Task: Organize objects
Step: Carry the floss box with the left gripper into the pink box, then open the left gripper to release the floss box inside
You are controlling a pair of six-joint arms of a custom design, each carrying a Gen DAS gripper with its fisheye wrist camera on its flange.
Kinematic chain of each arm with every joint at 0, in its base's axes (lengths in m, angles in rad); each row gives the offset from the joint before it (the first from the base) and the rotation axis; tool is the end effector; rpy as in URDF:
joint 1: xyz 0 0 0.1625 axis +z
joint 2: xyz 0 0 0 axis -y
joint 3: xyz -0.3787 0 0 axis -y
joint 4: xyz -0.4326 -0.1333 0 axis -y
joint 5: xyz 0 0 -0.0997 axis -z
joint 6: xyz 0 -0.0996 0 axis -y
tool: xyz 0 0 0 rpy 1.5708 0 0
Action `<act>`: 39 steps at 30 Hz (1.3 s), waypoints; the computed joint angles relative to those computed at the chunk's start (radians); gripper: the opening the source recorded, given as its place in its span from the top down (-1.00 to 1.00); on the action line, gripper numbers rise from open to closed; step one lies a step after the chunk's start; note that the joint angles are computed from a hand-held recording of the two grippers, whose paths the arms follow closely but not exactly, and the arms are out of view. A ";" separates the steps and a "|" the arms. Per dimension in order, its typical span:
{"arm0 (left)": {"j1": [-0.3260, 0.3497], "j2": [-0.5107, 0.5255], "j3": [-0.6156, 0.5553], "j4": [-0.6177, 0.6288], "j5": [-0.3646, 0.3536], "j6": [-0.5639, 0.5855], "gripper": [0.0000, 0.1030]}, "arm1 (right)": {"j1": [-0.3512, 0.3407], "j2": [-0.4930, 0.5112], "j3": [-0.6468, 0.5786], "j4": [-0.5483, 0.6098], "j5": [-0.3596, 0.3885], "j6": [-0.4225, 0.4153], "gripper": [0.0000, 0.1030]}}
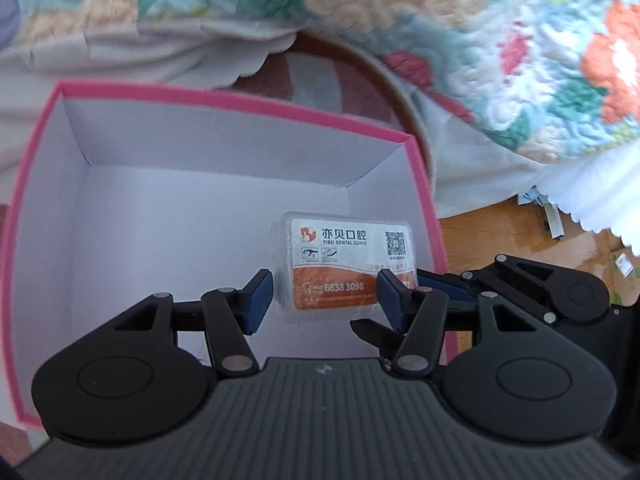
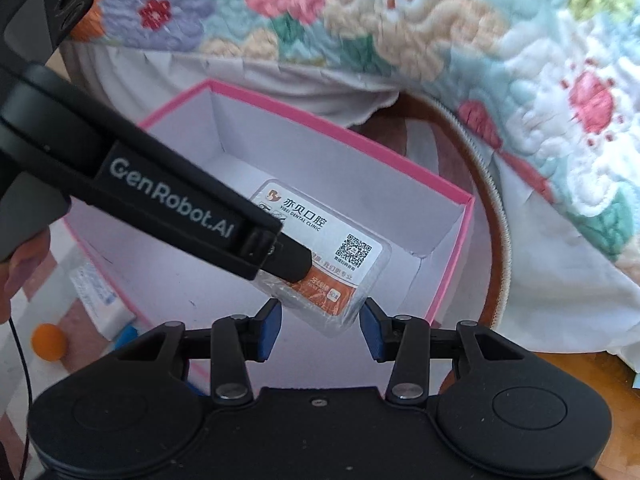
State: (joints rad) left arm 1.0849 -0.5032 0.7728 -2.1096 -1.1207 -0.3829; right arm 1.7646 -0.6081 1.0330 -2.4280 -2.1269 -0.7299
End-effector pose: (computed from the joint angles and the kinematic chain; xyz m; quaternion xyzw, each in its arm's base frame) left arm -0.2495 -0.8506 0.1700 0.0198 0.9662 -0.2117 0.1455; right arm 0.2392 -0.7998 0.1655 0.3658 -0.8670 0.1279 0.3131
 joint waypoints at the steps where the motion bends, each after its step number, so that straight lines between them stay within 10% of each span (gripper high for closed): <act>1: 0.008 0.013 -0.019 0.009 -0.011 -0.006 -0.08 | -0.002 0.015 -0.022 0.017 -0.010 0.001 0.06; 23: 0.081 0.095 -0.110 0.057 -0.046 -0.165 0.07 | -0.014 0.205 -0.271 0.242 -0.104 0.084 0.07; 31: 0.074 0.098 -0.095 0.054 -0.029 -0.191 0.34 | -0.006 0.087 -0.104 0.109 -0.036 0.027 -0.20; 39: 0.051 0.159 -0.164 0.086 -0.030 -0.191 0.41 | -0.018 -0.038 0.077 -0.025 0.000 -0.009 0.41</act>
State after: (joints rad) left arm 1.1362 -0.3438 0.6084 -2.0233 -1.1502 -0.5743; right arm 1.7470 -0.6464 1.1095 -2.4532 -2.1268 -0.7387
